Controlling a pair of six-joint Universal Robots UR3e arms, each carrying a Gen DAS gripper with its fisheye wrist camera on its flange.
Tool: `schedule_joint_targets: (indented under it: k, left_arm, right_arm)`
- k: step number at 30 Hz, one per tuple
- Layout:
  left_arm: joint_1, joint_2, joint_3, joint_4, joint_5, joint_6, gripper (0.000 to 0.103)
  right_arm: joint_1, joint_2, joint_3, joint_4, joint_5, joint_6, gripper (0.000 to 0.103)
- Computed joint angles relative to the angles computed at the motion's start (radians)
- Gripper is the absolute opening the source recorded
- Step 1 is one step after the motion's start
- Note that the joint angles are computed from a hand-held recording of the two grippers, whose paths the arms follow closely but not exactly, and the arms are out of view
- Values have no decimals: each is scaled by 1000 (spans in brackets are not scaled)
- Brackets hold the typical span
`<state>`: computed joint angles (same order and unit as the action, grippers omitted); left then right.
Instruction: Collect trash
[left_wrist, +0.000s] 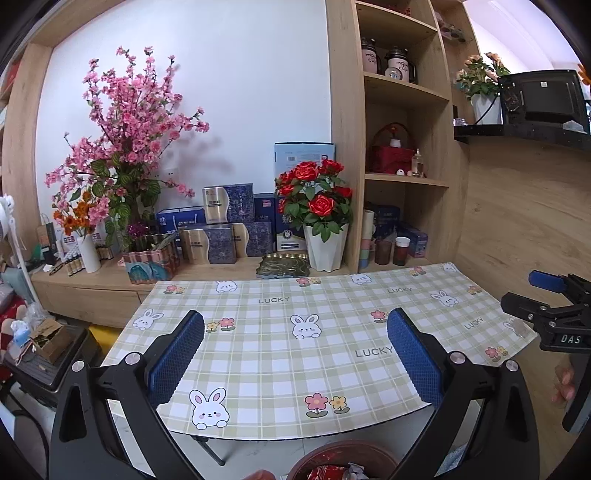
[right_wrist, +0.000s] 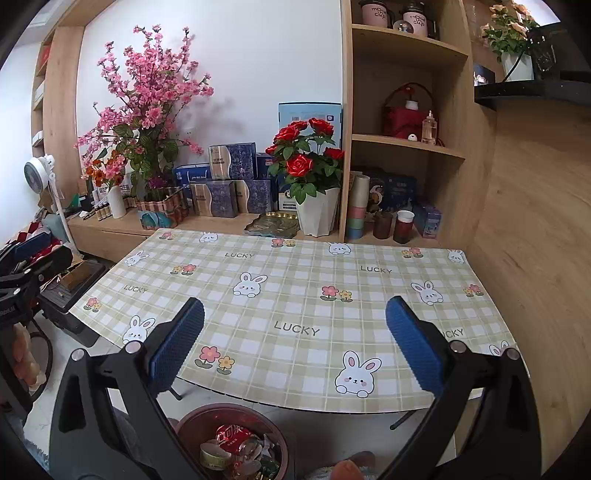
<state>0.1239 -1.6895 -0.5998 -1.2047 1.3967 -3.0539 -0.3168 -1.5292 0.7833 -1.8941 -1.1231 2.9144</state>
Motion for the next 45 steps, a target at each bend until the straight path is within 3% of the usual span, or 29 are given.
schedule_joint_targets:
  k: [7,45]
  left_arm:
    - [-30,-18,23,5,45,13,97]
    - [11,-45,114,-58,15,14,97]
  right_arm:
    - [-21,-18,25,-4,18,13,97]
    - [-34,-36,31,-11,34,16,97]
